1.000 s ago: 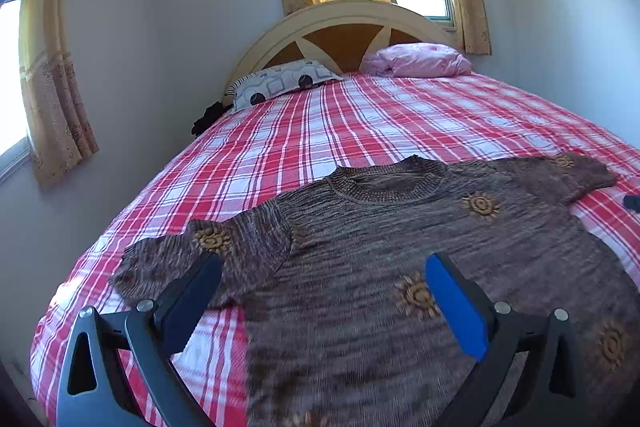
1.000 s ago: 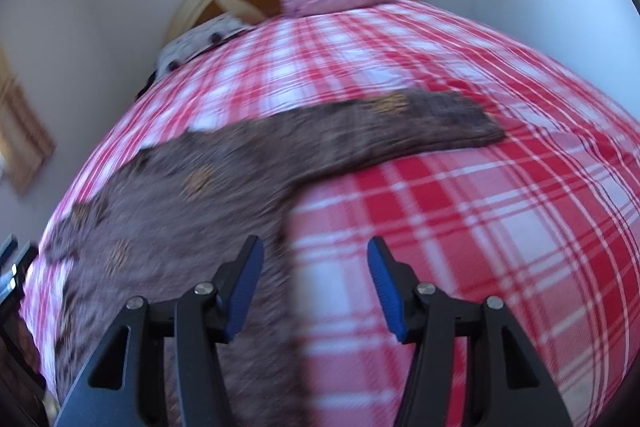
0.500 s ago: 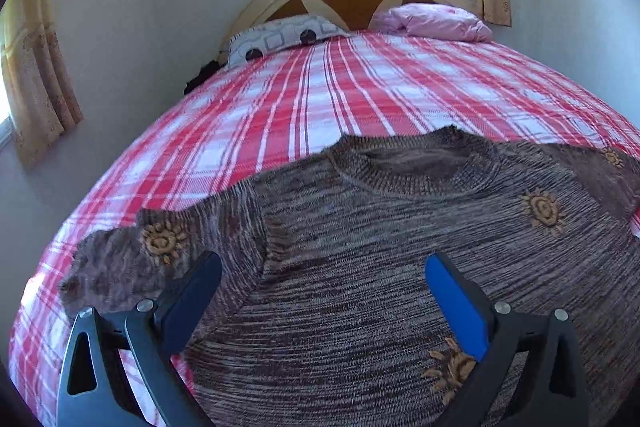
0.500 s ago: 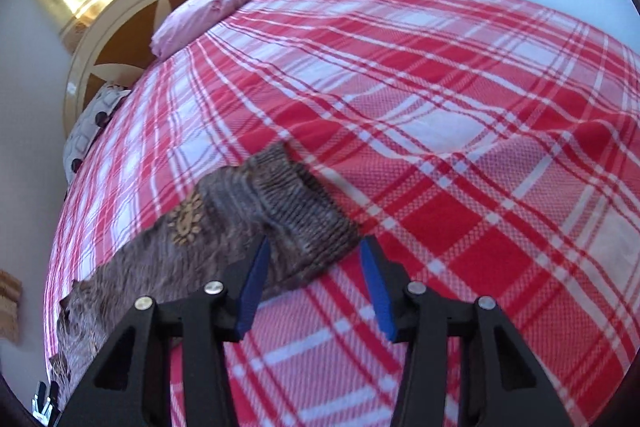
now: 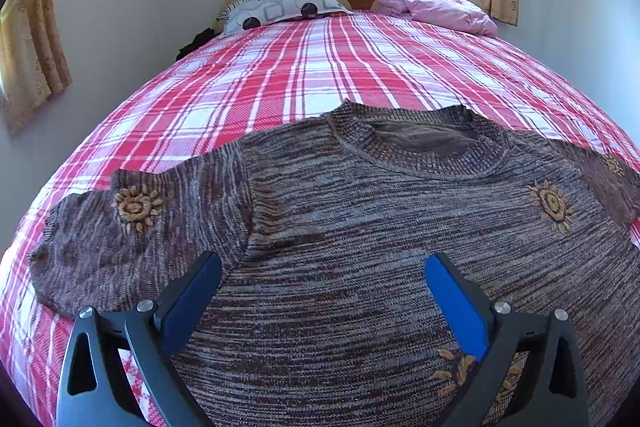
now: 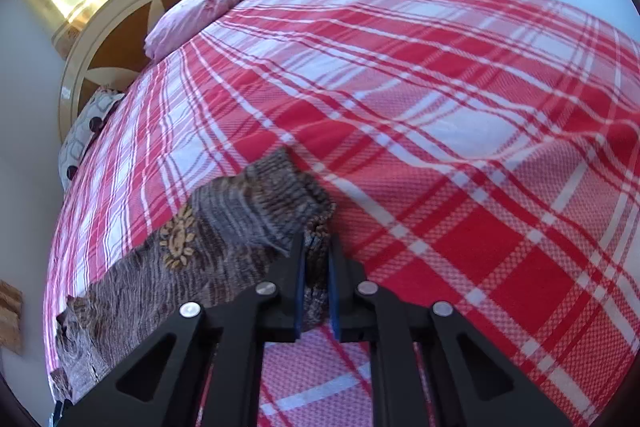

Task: Fold small clothes
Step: 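Carry the held sleeve across the sweater body toward the left tool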

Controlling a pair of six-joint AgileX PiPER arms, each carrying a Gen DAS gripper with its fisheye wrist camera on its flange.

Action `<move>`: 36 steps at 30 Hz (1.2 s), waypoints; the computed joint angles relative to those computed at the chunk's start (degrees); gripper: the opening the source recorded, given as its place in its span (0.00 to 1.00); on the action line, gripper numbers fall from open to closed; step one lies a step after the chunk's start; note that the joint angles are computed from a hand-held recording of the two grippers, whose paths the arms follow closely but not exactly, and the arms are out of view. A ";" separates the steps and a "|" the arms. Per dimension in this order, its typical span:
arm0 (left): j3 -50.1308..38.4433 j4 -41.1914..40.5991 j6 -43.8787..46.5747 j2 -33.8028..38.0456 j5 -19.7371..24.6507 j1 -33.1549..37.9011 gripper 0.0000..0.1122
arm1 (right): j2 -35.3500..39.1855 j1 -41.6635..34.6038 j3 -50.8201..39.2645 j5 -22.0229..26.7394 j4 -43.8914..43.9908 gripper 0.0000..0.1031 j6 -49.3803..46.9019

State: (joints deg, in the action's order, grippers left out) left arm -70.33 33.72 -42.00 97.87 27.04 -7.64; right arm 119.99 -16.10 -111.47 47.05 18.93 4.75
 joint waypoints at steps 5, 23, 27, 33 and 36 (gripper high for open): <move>0.79 1.17 -0.99 -0.49 -1.16 -0.22 0.91 | -3.34 6.18 0.81 -3.16 -3.08 0.12 -2.80; 0.86 -0.88 0.95 -1.44 -1.93 -0.13 0.91 | -3.08 34.67 5.24 -5.91 -4.67 0.12 -18.48; -0.71 -9.59 9.43 -1.68 -1.90 -0.24 0.91 | 0.49 33.27 2.35 -0.04 2.46 0.22 -25.25; -5.84 -16.51 17.93 -0.13 -0.65 -4.02 0.91 | -7.77 25.35 16.02 -0.58 26.21 0.74 -47.61; -10.70 -15.52 18.85 2.60 0.79 -7.60 0.91 | -10.56 19.83 21.58 -2.20 38.00 0.74 -57.36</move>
State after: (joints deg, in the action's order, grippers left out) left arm -81.03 18.20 -23.15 100.47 27.83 -15.24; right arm 109.43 3.73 -89.88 44.85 56.93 -52.61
